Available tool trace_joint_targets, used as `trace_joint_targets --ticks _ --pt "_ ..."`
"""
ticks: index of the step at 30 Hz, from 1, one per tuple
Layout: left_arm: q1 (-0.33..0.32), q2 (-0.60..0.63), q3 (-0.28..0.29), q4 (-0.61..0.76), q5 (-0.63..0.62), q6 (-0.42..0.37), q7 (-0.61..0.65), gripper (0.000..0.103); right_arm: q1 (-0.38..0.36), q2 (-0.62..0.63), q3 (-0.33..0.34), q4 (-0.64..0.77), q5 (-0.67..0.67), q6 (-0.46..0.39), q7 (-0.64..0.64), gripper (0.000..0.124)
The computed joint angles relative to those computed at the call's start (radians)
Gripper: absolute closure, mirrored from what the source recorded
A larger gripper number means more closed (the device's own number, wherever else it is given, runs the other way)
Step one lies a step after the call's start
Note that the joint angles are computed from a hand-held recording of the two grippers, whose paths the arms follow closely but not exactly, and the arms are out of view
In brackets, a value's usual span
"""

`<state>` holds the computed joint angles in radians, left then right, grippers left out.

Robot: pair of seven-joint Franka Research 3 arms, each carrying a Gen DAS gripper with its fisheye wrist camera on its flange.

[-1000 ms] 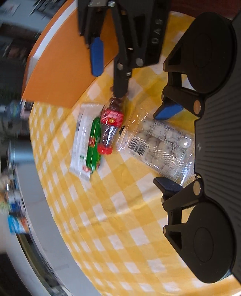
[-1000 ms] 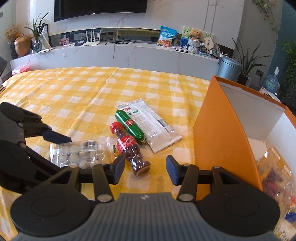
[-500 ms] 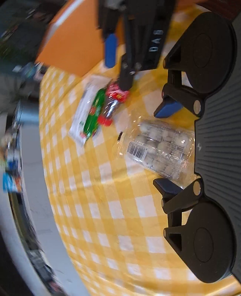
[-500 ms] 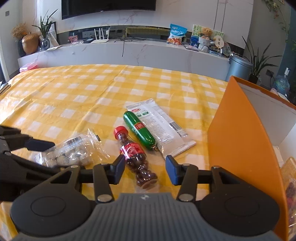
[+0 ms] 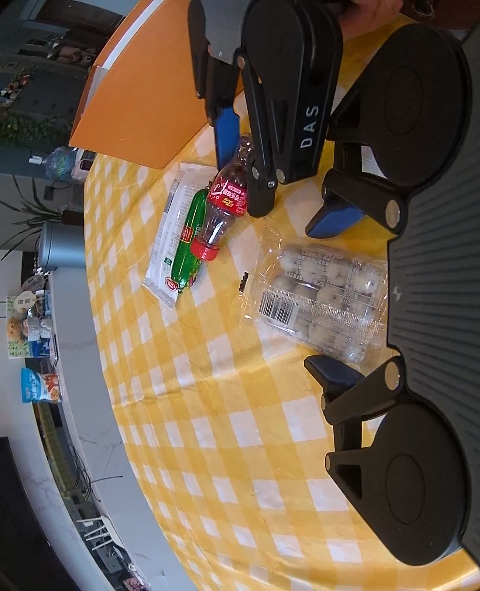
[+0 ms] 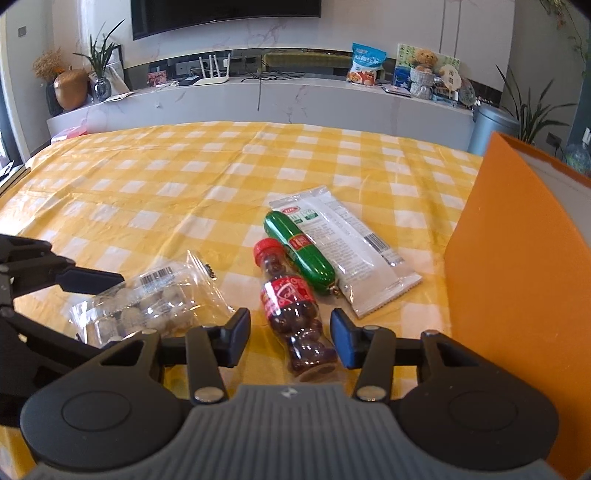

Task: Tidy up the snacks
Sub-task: 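Grasp the red cola bottle with the right tool while the left grasps the white-ball snack bag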

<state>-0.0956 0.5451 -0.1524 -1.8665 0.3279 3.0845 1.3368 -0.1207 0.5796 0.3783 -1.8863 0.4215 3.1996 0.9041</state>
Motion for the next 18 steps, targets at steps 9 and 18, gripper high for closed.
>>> trace_joint_targets --ticks 9,18 --pt "-0.095 -0.019 0.101 -0.024 0.036 0.028 -0.11 0.035 -0.015 -0.02 0.009 -0.029 -0.007 0.003 -0.001 0.095" --pt "-0.112 -0.065 0.126 -0.082 0.027 0.055 -0.266 0.037 -0.162 -0.07 0.163 -0.121 0.019 0.048 -0.032 0.095"
